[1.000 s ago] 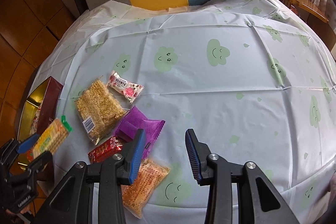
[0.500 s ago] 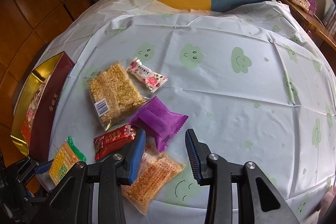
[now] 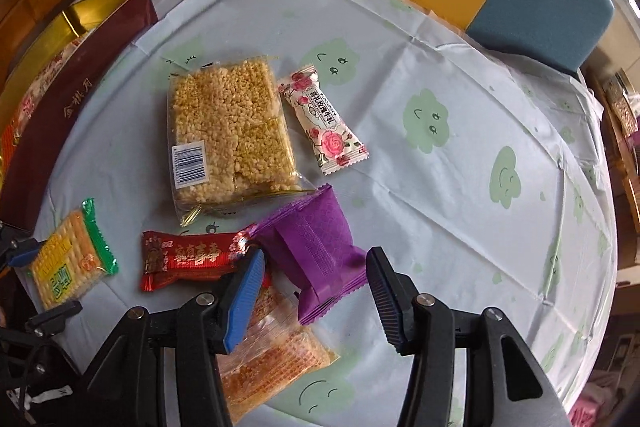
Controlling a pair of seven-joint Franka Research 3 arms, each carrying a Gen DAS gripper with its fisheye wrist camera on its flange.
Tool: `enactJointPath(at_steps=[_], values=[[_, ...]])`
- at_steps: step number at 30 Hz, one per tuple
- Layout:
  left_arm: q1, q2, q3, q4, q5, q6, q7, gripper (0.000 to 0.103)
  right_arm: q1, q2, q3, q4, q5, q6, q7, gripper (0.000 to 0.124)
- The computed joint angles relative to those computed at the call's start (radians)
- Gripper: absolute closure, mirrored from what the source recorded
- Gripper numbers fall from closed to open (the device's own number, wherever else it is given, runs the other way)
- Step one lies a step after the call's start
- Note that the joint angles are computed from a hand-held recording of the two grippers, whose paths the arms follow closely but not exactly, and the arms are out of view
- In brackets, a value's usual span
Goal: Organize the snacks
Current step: 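Carry the WEIDAN pack toward the gold tin with the left gripper while the right gripper grasps the purple sachet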
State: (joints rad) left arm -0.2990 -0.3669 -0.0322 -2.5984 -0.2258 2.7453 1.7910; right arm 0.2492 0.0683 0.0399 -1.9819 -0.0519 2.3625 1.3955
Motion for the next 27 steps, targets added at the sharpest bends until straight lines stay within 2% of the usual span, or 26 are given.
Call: enactJointPath(at_steps=[6,7,8,15,20,23,27], values=[[-0.003,-0.001,0.004,-0.001,-0.011,0.000,0.008,0.055,0.004,0.078,-0.009,0.081,-0.022,-0.049,-0.022,0.071],[-0.004,-0.001,0.005,-0.001,-0.013,0.001,0.009,0.055,-0.001,0.084,-0.010,0.086,0.005,-0.053,-0.026,0.081],[-0.005,-0.001,0.005,-0.003,-0.016,0.003,0.010,0.055,-0.007,0.079,-0.011,0.080,0.036,-0.043,-0.030,0.081],[-0.004,-0.002,0.002,-0.008,-0.014,0.015,0.005,0.055,-0.027,0.002,-0.040,-0.046,-0.030,0.036,0.114,0.084],[-0.002,0.000,0.002,-0.002,-0.007,0.010,-0.002,0.056,-0.078,-0.038,-0.044,-0.136,0.141,0.124,0.068,0.080],[0.002,-0.015,-0.003,0.000,0.000,0.006,-0.014,0.056,-0.081,-0.033,-0.038,-0.136,0.100,0.130,0.078,0.080],[-0.039,-0.083,0.050,-0.014,-0.060,0.022,0.027,0.056,-0.071,-0.055,-0.026,-0.170,0.076,0.156,0.102,0.079]])
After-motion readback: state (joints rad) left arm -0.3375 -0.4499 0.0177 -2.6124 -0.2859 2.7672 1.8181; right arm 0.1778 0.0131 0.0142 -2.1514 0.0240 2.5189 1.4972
